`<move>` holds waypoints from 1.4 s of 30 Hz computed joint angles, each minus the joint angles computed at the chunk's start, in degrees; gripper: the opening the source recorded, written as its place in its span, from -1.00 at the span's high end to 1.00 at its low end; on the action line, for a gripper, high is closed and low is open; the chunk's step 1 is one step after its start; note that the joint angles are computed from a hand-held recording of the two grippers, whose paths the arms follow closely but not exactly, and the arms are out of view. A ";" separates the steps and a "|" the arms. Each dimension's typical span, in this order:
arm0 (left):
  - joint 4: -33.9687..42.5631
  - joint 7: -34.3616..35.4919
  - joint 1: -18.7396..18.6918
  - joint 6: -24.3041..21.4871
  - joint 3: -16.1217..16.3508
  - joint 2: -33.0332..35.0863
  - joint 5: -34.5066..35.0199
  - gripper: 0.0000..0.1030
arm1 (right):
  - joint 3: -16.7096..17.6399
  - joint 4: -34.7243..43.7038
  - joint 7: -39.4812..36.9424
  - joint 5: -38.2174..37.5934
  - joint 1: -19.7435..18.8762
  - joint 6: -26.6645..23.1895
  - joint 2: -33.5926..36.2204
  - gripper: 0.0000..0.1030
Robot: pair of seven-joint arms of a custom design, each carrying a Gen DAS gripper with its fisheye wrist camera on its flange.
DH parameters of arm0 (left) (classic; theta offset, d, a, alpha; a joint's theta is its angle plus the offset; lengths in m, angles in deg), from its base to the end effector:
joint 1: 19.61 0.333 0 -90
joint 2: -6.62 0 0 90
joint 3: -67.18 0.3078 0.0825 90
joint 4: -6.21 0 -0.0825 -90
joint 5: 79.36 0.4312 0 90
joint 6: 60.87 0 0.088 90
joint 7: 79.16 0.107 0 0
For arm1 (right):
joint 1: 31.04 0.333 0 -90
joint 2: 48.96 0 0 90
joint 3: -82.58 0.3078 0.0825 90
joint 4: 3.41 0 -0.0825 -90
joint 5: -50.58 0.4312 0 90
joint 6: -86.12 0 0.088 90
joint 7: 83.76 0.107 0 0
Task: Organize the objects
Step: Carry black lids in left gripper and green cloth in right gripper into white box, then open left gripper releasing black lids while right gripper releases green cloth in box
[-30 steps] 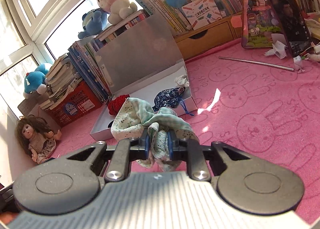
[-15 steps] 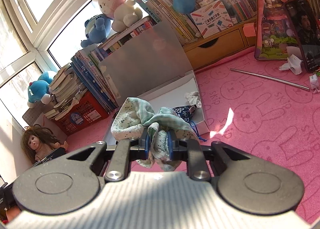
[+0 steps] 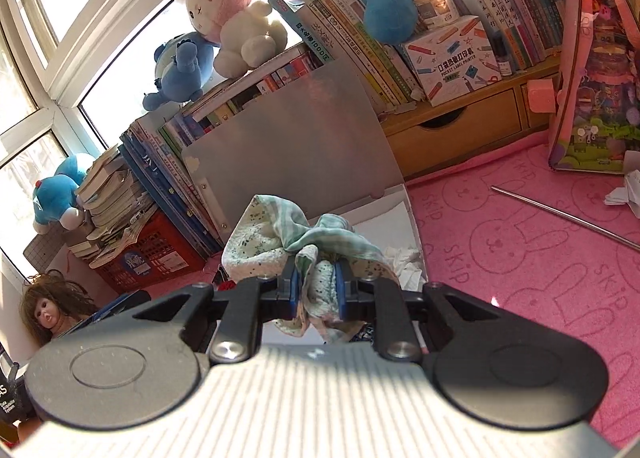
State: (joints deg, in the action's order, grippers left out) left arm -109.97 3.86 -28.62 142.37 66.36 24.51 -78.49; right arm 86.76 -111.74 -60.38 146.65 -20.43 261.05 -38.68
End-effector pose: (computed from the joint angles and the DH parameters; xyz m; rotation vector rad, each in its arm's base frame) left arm 0.6615 -0.1157 0.4042 -1.4671 1.5643 -1.1874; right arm 0.6493 0.0890 0.4244 -1.3065 1.6183 -0.3892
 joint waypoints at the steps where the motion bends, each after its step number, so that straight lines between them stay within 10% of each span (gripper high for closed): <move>1: 2.25 -0.27 0.37 -1.06 -0.23 1.52 0.43 0.26 | -0.08 1.41 2.48 -2.58 0.14 0.37 1.40 0.59; 6: 13.36 -3.59 1.51 -4.88 -0.62 9.39 3.27 0.26 | 0.88 7.58 14.63 -15.12 -0.95 1.58 8.10 0.59; 10: 20.85 -4.01 -7.01 -9.41 8.84 15.17 -0.39 0.26 | 1.32 11.00 20.56 -22.06 -1.09 3.64 12.43 0.59; 17: 30.27 -9.25 -11.24 -16.40 15.17 22.78 2.34 0.26 | -5.07 14.49 35.60 -41.25 4.52 4.14 18.34 0.59; 29: 33.95 -15.61 -6.80 -21.01 10.98 25.62 10.79 0.26 | -9.95 17.60 49.54 -56.89 7.96 1.29 23.95 0.58; 36: 31.88 -19.61 -6.37 -22.69 10.84 23.32 15.93 -0.28 | -3.06 15.59 50.36 -59.65 2.47 3.86 22.67 -0.19; 42: 26.25 -25.51 -12.89 -21.42 18.93 18.94 22.79 -0.50 | 5.27 10.57 48.80 -61.80 -4.34 7.31 18.33 -0.46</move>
